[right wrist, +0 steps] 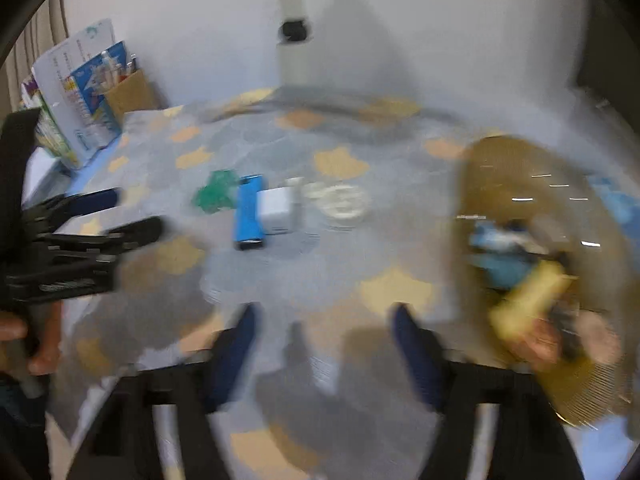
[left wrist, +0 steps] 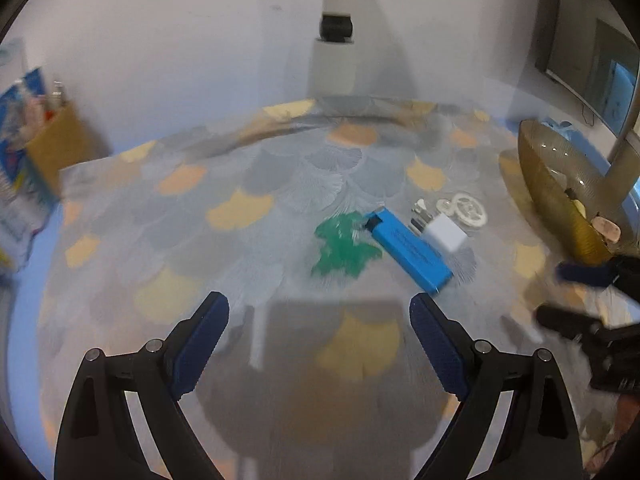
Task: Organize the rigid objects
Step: 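Grasp the translucent green figure with the left gripper while the right gripper grasps the white cube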
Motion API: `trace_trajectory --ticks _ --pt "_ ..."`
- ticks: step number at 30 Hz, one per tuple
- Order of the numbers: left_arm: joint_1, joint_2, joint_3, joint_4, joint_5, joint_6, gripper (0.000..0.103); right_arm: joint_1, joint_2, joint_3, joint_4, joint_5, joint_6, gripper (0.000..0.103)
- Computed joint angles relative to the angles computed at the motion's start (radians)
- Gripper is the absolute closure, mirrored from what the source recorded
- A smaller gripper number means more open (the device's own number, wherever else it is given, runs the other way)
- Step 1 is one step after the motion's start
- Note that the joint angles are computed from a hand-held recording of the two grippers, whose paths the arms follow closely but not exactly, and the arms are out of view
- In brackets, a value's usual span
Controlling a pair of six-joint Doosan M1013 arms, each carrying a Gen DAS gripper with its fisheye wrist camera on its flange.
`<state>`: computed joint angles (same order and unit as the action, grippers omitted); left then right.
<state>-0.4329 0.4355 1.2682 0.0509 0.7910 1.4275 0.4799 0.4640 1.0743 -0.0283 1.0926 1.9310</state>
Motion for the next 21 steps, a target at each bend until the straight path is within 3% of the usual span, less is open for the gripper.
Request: trace_trajectory --ticks 3,8,16,18,19,20,21 --pt "0.02 0.037 -0.037 -0.093 -0.002 0.041 0.021 -0.016 0.03 -0.017 0.082 -0.067 0.006 0.049" --pt "0.051 0.061 -0.048 -0.27 -0.014 0.112 0.021 -0.026 0.085 -0.073 0.128 -0.087 -0.005 0.049" --pt "0.036 0.081 -0.072 -0.207 -0.027 0.08 0.033 -0.029 0.118 -0.084 0.075 -0.155 0.087 0.059" --pt "0.025 0.088 -0.081 -0.14 -0.026 0.05 0.037 -0.023 0.121 -0.087 0.037 -0.166 0.095 0.061" --pt "0.019 0.089 -0.083 -0.116 -0.028 0.042 0.04 -0.02 0.125 -0.095 0.027 -0.159 0.093 0.067" --pt "0.019 0.088 -0.08 -0.144 -0.036 0.068 0.051 -0.018 0.125 -0.095 0.021 -0.16 0.088 0.073" --pt "0.022 0.086 -0.077 -0.175 -0.039 0.091 0.065 -0.011 0.129 -0.103 -0.001 -0.151 0.083 0.074"
